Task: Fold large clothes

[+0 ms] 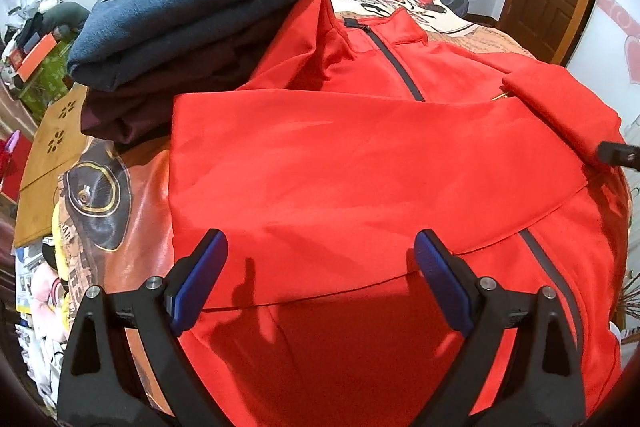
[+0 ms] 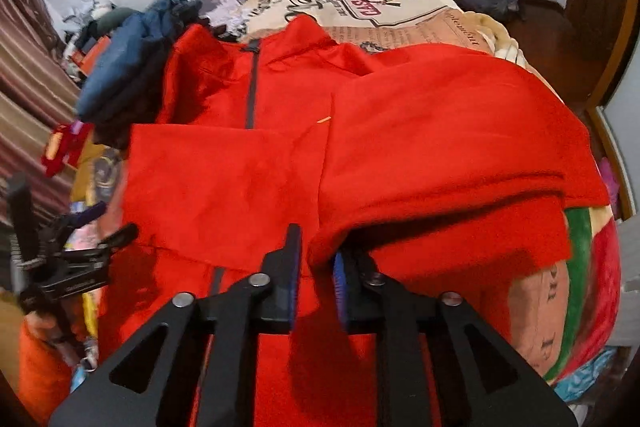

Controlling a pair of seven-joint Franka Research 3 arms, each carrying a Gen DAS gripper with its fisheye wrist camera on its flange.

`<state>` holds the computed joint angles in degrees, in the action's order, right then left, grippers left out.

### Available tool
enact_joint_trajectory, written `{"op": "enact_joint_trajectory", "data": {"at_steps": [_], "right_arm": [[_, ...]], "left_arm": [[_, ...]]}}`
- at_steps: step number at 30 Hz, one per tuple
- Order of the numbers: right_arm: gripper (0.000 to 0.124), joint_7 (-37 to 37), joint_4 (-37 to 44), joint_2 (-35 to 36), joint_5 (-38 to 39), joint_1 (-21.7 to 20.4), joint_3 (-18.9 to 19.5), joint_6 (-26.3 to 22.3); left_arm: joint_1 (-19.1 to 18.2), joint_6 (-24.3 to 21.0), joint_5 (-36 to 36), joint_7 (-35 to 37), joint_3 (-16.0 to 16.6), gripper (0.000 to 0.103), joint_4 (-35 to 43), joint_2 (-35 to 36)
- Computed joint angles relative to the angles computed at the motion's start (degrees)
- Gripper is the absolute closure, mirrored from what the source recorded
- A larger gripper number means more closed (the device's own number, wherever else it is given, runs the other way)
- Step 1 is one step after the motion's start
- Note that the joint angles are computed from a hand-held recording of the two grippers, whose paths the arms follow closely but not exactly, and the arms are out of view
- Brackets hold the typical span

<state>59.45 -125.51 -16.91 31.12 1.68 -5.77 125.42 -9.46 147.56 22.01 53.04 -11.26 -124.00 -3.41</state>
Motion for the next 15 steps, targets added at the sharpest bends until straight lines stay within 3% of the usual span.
{"op": "enact_joint_trajectory", "data": {"at_steps": [4,10,15], "right_arm": [[0.096,-0.68,0.0,-2.11,2.24,-1.01,-1.98,0.32],[0.073,1.18,-0.5,-3.6,8.15,-3.53,-5.0,5.3],[0.072,5.8,1.49,1.26,9.48,-6.06,-5.88,6.35]], "left_arm": [[-0.05,0.8,-0.12,-0.55,-0.09,0.008,0.11,-0.38],[-0.54,1.07,3.34,-2.62,-0.73,0.008,2.64,0.79],[-1.19,2.47,1.89,-2.07,-0.73,0.008,3.99,1.8]]}}
